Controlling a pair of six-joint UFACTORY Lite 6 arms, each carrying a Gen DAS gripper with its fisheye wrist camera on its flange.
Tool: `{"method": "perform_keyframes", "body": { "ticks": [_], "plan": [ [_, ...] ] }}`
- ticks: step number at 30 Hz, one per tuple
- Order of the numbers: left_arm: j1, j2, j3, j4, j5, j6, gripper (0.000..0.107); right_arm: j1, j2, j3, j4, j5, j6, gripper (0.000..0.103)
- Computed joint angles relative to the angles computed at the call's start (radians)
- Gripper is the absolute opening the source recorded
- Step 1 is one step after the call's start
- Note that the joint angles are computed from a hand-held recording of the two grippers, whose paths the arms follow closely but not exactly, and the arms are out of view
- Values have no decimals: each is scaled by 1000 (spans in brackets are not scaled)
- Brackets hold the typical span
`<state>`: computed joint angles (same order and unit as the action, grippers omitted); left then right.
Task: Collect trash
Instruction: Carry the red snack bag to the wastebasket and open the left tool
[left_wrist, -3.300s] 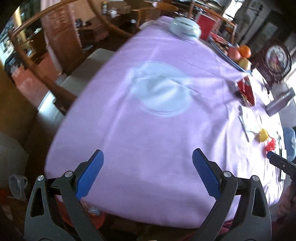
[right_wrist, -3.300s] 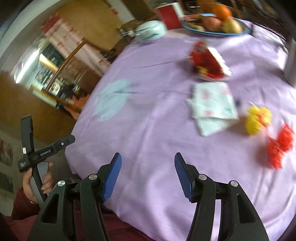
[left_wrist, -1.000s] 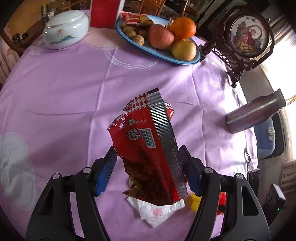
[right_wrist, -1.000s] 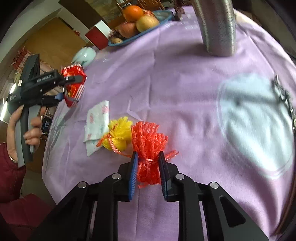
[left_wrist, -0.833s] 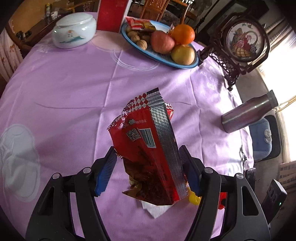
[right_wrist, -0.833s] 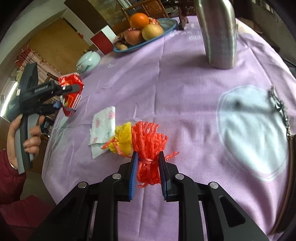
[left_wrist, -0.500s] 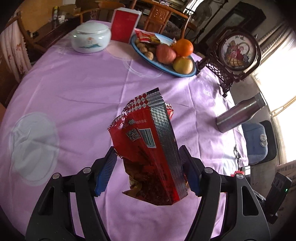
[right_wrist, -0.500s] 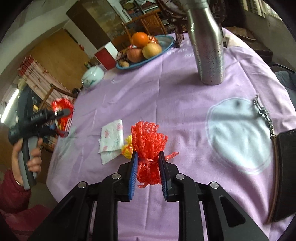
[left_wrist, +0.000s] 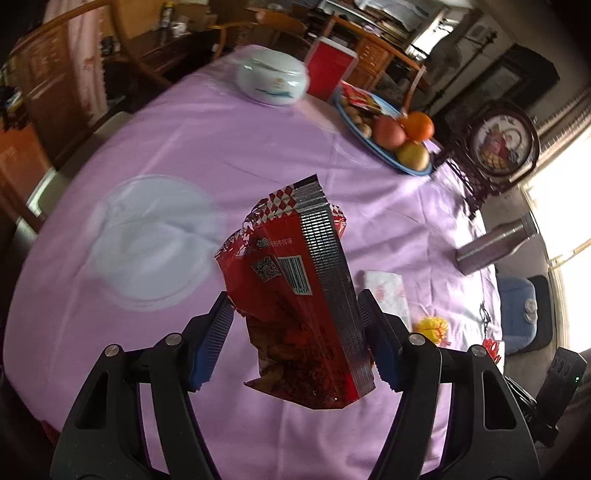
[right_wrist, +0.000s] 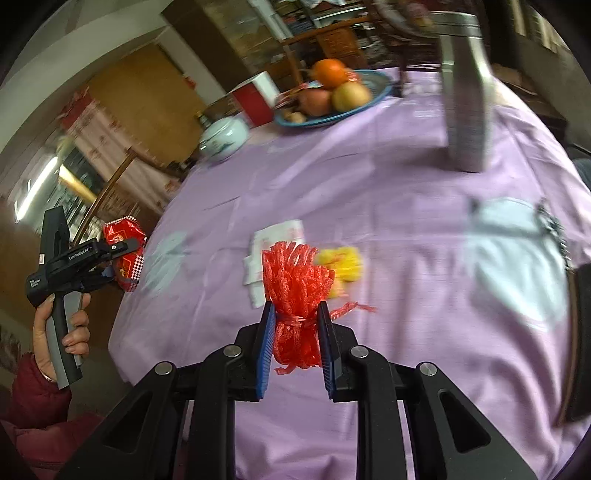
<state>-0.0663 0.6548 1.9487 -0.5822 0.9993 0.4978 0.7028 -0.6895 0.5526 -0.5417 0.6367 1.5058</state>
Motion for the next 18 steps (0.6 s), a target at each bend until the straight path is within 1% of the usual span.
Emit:
{"method": "perform_keyframes", "body": {
  "ticks": [5, 9, 13, 16, 18],
  "plan": [
    [157, -59, -81, -30, 10, 67, 67, 18, 244, 165, 6, -106, -62, 23],
    [313, -82, -113, -39, 27, 120, 67, 41, 441, 330, 43, -159, -141, 23],
    [491, -59, -97, -34, 60, 164, 67, 85, 648, 541, 104, -161, -249, 23],
    [645, -2, -44, -17, 87, 189, 67, 125, 814, 737, 156, -129, -342, 23],
    [724, 33, -15, 12, 81, 199, 68, 157, 907, 860, 175, -94, -380, 23]
  ]
}}
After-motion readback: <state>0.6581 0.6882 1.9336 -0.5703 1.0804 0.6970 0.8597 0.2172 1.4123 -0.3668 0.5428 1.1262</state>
